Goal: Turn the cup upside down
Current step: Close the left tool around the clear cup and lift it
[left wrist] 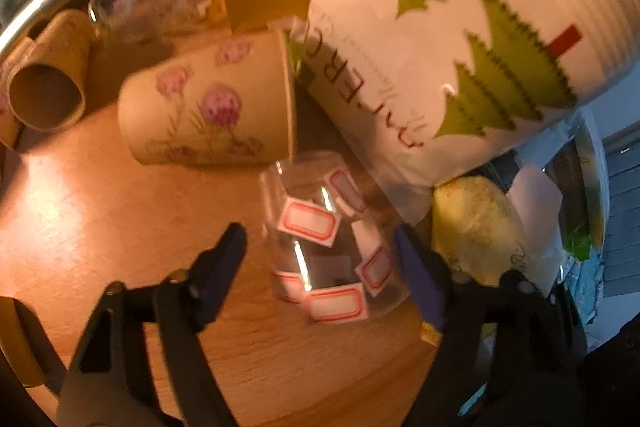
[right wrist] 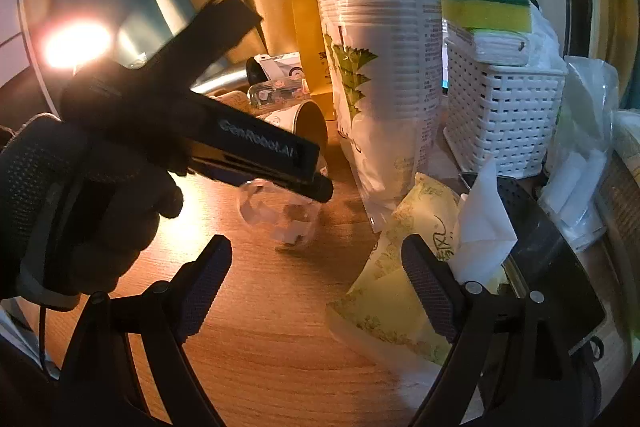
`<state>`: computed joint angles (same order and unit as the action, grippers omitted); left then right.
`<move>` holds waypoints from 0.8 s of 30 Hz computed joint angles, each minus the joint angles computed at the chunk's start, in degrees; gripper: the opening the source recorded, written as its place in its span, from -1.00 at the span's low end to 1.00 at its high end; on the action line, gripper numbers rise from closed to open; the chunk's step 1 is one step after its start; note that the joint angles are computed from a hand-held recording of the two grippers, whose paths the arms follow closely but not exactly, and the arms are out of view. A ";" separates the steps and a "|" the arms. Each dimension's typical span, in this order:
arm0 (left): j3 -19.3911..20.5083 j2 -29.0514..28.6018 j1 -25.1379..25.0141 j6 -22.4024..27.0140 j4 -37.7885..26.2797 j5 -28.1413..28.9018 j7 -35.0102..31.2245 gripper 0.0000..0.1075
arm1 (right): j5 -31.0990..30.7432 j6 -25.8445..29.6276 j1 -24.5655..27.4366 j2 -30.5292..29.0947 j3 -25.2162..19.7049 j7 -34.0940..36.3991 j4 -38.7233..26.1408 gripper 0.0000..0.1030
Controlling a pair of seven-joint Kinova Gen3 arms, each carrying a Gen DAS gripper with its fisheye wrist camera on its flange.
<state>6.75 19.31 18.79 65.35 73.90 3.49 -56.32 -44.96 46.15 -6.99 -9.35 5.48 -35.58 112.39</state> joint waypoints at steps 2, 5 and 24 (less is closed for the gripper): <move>0.34 0.01 -0.69 -0.12 0.43 1.23 -1.03 0.26 | 0.42 0.15 0.13 -0.23 0.01 -0.31 -0.12 0.73; 0.50 -1.24 -1.00 -1.38 1.90 2.00 -1.80 0.10 | 1.24 0.15 0.15 -1.06 0.24 -0.39 0.14 0.73; 2.40 -25.59 -5.38 -17.35 28.00 10.32 -7.49 0.09 | 11.37 2.19 -6.89 -10.89 1.71 -13.61 2.94 0.73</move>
<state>9.15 -6.28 13.41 48.00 101.90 13.80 -63.81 -33.59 48.34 -13.88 -20.23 7.19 -49.19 115.33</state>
